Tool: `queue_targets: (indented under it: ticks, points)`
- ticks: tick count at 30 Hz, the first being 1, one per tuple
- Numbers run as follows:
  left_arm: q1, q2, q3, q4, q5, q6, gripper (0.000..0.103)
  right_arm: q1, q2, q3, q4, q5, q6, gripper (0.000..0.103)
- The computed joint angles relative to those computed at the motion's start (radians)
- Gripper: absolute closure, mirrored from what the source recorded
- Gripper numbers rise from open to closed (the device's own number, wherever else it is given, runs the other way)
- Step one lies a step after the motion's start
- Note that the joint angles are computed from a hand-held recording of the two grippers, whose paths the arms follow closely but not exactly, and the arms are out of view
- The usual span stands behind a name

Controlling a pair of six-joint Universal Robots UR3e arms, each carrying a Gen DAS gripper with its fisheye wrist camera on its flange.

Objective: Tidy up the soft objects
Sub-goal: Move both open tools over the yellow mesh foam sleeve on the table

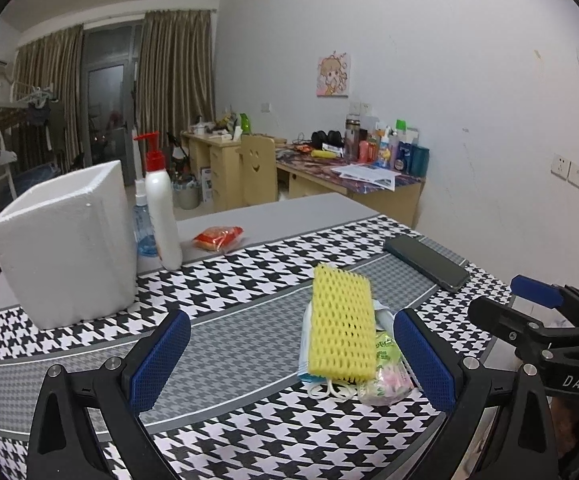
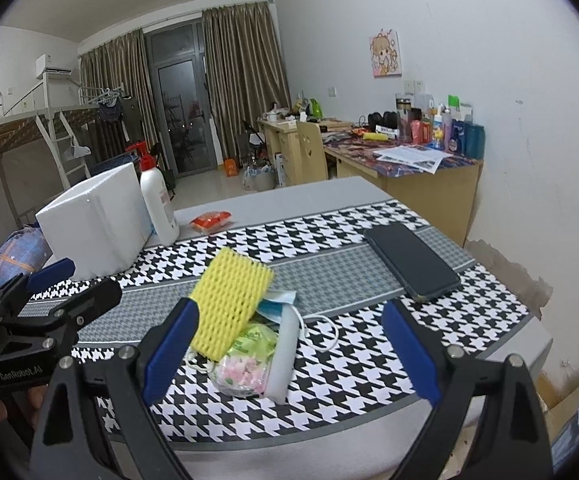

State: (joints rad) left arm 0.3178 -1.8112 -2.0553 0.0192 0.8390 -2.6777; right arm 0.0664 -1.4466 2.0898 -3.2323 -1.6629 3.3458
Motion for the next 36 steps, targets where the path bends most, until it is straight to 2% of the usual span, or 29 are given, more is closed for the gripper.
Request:
queue_targets:
  ticks: [20, 36]
  points:
    - [-0.114, -0.117, 0.113, -0.02, 0.12, -0.016, 0.001, -0.064, 0.017, 0.034, 0.014, 0.067, -0.023, 0.008]
    - [-0.193, -0.223, 0.255, -0.137, 0.192, -0.011, 0.001, -0.104, 0.041, 0.066, 0.022, 0.099, -0.028, 0.008]
